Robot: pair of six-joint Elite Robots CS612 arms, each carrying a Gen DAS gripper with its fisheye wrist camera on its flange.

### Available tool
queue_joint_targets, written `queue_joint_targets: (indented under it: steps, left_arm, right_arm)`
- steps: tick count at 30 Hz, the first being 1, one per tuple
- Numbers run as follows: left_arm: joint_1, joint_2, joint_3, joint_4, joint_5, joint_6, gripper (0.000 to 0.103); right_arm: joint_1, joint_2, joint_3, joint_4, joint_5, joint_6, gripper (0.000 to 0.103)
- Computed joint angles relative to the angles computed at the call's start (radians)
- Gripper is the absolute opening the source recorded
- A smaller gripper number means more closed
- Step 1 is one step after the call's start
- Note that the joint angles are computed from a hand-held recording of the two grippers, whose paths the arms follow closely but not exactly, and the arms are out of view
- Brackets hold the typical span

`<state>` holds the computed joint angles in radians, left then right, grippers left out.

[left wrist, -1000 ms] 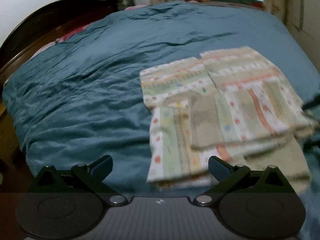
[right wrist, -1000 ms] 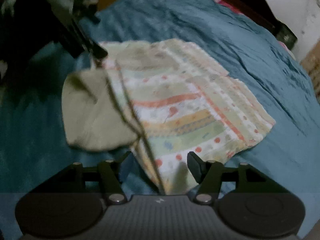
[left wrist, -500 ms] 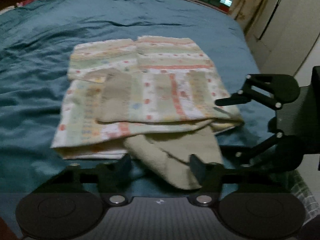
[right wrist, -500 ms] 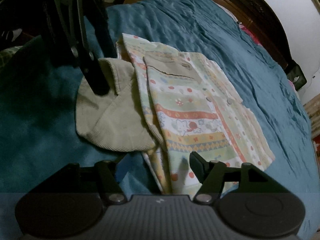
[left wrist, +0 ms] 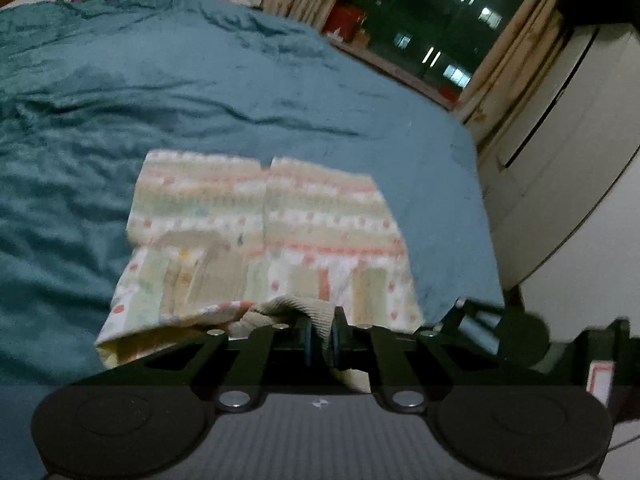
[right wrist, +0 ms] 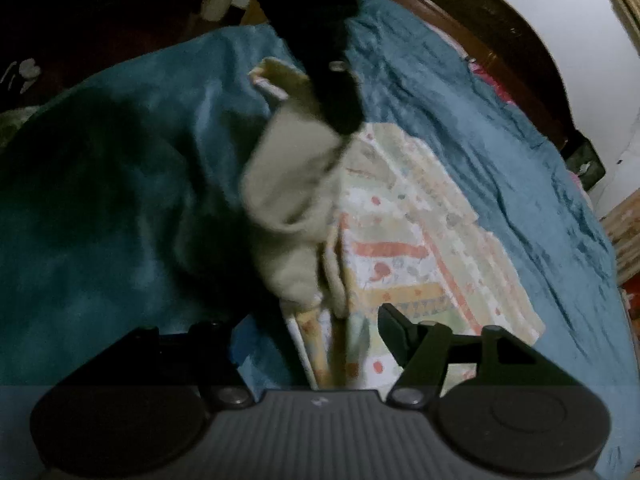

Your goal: Fold clothes

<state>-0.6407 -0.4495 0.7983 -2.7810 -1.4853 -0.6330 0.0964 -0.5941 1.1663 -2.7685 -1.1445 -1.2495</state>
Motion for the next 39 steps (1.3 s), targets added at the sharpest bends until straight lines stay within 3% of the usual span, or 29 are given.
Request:
queue_joint_targets:
  steps: [1, 3, 6, 9, 11, 16, 20, 22, 26, 31, 36, 39]
  left_arm:
    - [0.001, 0.003, -0.004, 0.0, 0.0, 0.002, 0.01]
    - [0.002, 0.009, -0.014, 0.001, 0.0, 0.006, 0.011]
    - [-0.001, -0.012, 0.029, -0.007, 0.018, 0.031, 0.013]
    - [-0.013, -0.05, 0.11, -0.031, 0.08, 0.083, 0.018]
    - [-0.022, -0.075, 0.164, -0.049, 0.132, 0.116, 0.053]
    - [-0.048, -0.095, 0.225, -0.081, 0.281, 0.241, 0.067]
    - [-0.064, -0.066, 0.198, -0.083, 0.354, 0.392, 0.072]
    - [-0.063, -0.06, 0.194, -0.083, 0.342, 0.43, 0.073]
    - [-0.06, -0.072, 0.226, -0.145, 0.318, 0.404, 0.076]
    - [-0.049, -0.104, 0.292, -0.265, 0.31, 0.294, 0.084]
    - [-0.056, -0.116, 0.313, -0.209, 0.389, 0.296, 0.085]
    - [-0.066, -0.093, 0.276, -0.143, 0.442, 0.397, 0.085]
  right_arm:
    - [0.001, 0.005, -0.007, -0.003, 0.004, 0.02, 0.062]
    - [0.005, 0.016, -0.028, -0.002, 0.011, 0.074, 0.044]
    - [0.006, 0.034, -0.088, 0.089, 0.025, 0.192, 0.025]
    - [-0.001, 0.049, -0.156, 0.19, 0.063, 0.314, 0.018]
    - [-0.004, 0.058, -0.194, 0.236, 0.085, 0.365, 0.017]
    - [-0.012, 0.081, -0.28, 0.327, 0.135, 0.459, 0.016]
    - [-0.01, 0.081, -0.295, 0.349, 0.144, 0.477, 0.016]
    - [-0.008, 0.082, -0.301, 0.354, 0.14, 0.483, 0.015]
    - [-0.01, 0.087, -0.316, 0.374, 0.149, 0.502, 0.015]
    - [-0.013, 0.096, -0.337, 0.393, 0.156, 0.535, 0.015]
    - [-0.017, 0.108, -0.364, 0.43, 0.166, 0.573, 0.014]
    - [-0.017, 0.113, -0.376, 0.445, 0.169, 0.594, 0.014]
